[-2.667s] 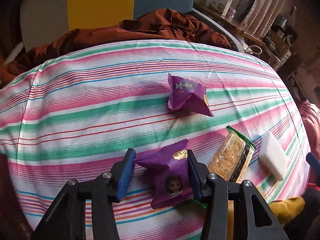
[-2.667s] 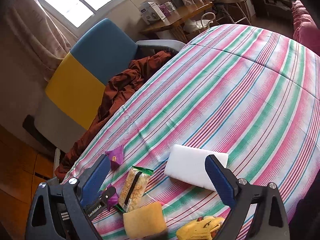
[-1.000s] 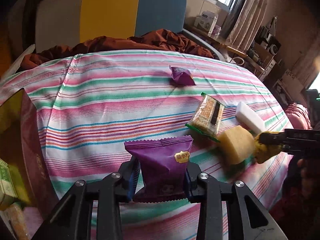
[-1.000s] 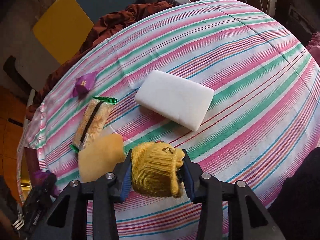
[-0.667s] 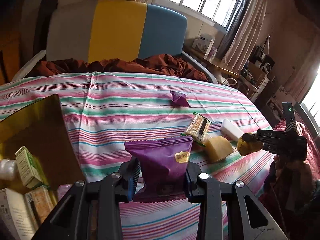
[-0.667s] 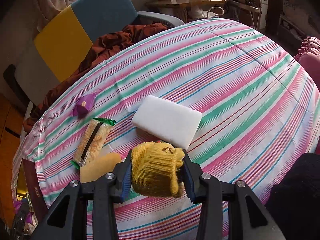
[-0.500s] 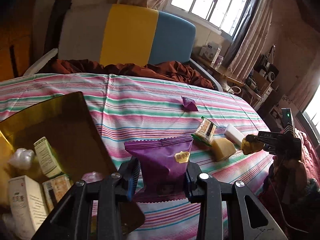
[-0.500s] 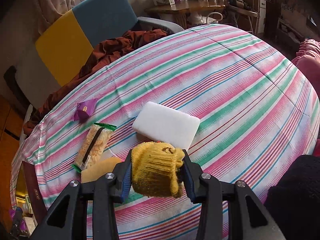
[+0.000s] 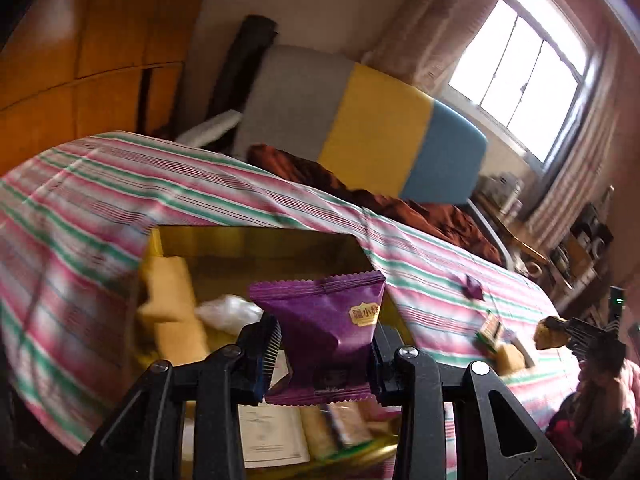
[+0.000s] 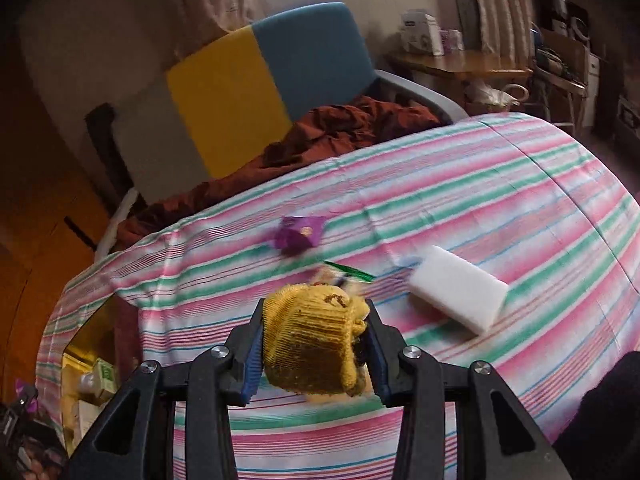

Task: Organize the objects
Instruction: 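Carry candy packet and yellow glove over the gold box with both grippers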

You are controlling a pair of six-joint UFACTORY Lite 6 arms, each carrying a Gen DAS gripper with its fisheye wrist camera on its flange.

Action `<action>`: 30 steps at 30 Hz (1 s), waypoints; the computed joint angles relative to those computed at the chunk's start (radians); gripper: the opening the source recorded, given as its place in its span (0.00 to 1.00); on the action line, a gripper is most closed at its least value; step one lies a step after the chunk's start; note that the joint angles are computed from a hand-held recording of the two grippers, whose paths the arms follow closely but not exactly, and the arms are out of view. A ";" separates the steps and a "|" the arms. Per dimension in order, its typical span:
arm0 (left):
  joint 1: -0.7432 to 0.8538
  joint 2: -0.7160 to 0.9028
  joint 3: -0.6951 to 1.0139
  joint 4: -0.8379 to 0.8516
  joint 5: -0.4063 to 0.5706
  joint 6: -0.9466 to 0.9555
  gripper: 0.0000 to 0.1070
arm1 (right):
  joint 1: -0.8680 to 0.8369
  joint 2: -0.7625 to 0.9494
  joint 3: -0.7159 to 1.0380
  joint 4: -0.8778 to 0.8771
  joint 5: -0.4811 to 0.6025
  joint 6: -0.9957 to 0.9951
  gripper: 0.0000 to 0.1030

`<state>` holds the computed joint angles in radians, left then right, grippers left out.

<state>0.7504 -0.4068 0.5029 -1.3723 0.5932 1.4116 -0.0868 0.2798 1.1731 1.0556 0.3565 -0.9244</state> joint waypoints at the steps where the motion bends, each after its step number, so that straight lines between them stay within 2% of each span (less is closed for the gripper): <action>1: 0.034 0.003 0.000 0.005 0.012 0.011 0.35 | 0.048 -0.002 0.011 -0.005 0.004 0.009 0.41; 5: 0.137 0.011 -0.022 -0.014 0.005 0.084 0.35 | 0.266 0.019 0.076 -0.076 -0.002 0.096 0.41; 10: 0.145 -0.031 -0.055 -0.027 -0.058 0.130 0.35 | 0.510 0.137 0.210 -0.229 -0.017 0.247 0.41; 14: 0.132 -0.079 -0.086 -0.034 -0.093 0.157 0.36 | 0.630 0.243 0.333 -0.386 -0.017 0.399 0.41; 22: 0.127 -0.086 -0.113 -0.049 -0.106 0.197 0.36 | 0.732 0.353 0.457 -0.575 -0.007 0.574 0.41; 30: 0.112 -0.047 -0.113 -0.079 -0.117 0.228 0.36 | 0.743 0.430 0.528 -0.652 0.022 0.643 0.41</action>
<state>0.8621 -0.4536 0.3894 -1.4518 0.4764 1.6400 0.6558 0.7102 1.7012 0.4035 0.3789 -0.2809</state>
